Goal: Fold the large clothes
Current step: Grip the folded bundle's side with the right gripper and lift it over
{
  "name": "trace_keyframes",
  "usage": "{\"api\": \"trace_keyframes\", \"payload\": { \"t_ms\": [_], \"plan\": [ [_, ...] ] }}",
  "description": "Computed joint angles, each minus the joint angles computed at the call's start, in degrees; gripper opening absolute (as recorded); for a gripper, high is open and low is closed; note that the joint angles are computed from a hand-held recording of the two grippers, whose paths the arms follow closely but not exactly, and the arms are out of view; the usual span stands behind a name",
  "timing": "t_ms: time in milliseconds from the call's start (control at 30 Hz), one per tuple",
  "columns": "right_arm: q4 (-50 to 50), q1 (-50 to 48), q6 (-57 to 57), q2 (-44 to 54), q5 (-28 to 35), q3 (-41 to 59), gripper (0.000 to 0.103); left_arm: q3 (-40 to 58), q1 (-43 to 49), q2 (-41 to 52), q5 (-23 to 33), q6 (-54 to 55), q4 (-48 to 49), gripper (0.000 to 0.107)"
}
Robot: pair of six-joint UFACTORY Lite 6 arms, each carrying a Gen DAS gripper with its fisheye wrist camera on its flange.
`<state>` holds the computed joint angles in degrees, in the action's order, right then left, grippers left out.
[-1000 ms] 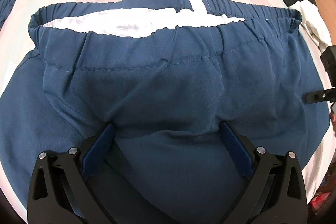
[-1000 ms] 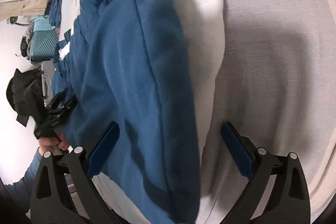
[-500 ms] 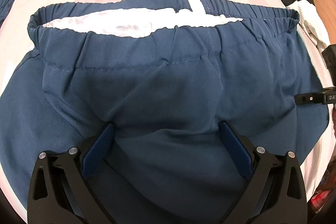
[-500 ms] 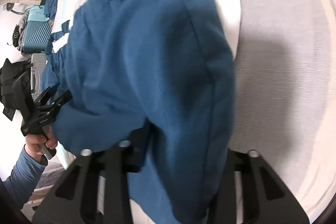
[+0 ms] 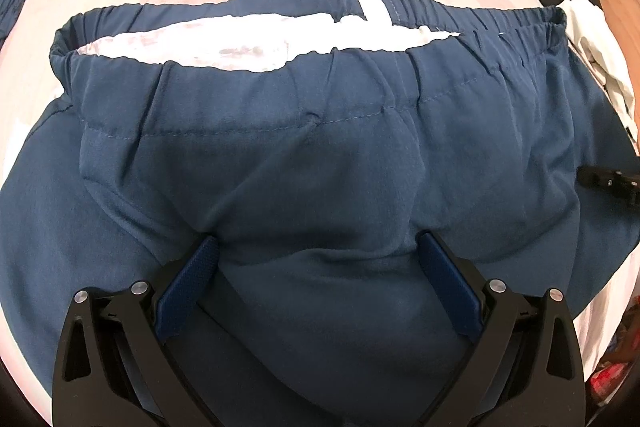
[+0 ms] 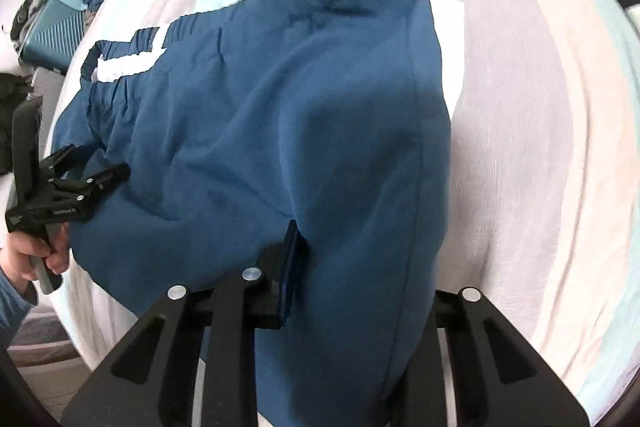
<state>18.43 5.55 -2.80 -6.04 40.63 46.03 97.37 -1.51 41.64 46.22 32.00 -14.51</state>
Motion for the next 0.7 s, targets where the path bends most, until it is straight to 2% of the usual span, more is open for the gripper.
{"api": "trace_keyframes", "payload": {
  "t_ms": [67,200,267,333,433,500,633,667,700],
  "plan": [
    [1.35,-0.57,-1.01,3.50,-1.41,0.15,0.032,-0.16,0.04,-0.07,-0.20,0.41,-0.30,0.098],
    [17.08,-8.32,-16.46,13.19,-3.00,-0.65,0.044,-0.06,-0.38,0.12,-0.38,0.20,-0.05,0.098],
    [21.68,-9.63,-21.18,13.70,-3.63,-1.71,0.040,-0.54,-0.41,-0.13,-0.68,0.64,-0.40,0.097],
    [26.26,-11.79,-25.42,12.86,-2.11,-2.95,0.020,-0.90,-0.34,-0.26,-0.94,1.27,-0.81,0.098],
    [30.72,-15.15,-28.09,10.89,0.73,-5.00,0.012,-0.89,-0.12,-0.25,-0.69,1.87,-1.01,0.097],
    [31.86,-16.35,-26.23,9.37,2.16,-5.80,0.010,-0.14,-0.10,0.18,0.00,1.71,-1.05,0.097],
    [27.18,-16.62,-22.13,8.38,2.41,-5.13,0.010,1.35,-0.32,1.17,0.94,2.22,-0.77,0.097],
    [25.33,-17.48,-22.29,9.56,2.46,-4.86,0.013,2.00,-0.48,1.62,1.21,2.23,-0.64,0.097],
    [23.97,-16.23,-20.71,11.04,1.70,-3.98,0.022,2.61,-0.54,2.03,1.64,2.29,-0.57,0.097]
  ]
}}
